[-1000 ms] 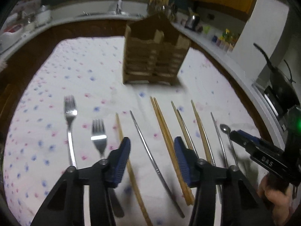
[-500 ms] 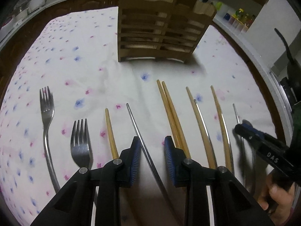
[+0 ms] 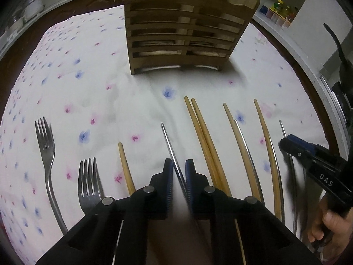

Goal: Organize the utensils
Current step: 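Lower the left tool onto a metal chopstick and close its fingers, then lift the metal chopstick with the left tool and carry it to the wooden holder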

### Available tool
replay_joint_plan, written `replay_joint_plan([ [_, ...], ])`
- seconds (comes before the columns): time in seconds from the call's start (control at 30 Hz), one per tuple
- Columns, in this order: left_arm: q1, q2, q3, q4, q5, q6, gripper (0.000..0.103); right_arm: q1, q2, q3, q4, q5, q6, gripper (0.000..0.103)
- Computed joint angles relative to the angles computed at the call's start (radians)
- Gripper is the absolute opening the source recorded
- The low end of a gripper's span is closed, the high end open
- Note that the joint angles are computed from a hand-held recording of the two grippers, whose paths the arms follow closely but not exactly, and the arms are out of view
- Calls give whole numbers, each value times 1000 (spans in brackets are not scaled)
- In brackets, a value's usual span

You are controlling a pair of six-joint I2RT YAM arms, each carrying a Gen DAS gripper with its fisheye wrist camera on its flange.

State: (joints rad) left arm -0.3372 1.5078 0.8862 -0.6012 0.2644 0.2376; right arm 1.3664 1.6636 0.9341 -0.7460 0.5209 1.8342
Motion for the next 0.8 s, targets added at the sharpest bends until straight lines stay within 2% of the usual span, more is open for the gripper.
replay_joint_plan([
  [0.17,-21,-11,2,-5,-43,31,9,-7,10,8,-9,-2,-23,23],
  [0.23,-33,-31,-15,11,-63,41,8,-6,32,31,-48,-2,-11,8],
  [0.37,-54,-65,-46,37,-91,41,4,7,-5,-13,-19,15,43,6],
  [0.57,3,-211,-84,-25,4,59,3,77,-47,25,-96,88,131,5],
  [0.7,88,-306,-73,-123,107,103,3,124,-47,100,-196,133,182,5],
  [0.8,199,-389,-44,-240,206,181,3,162,-27,179,-285,173,212,5],
])
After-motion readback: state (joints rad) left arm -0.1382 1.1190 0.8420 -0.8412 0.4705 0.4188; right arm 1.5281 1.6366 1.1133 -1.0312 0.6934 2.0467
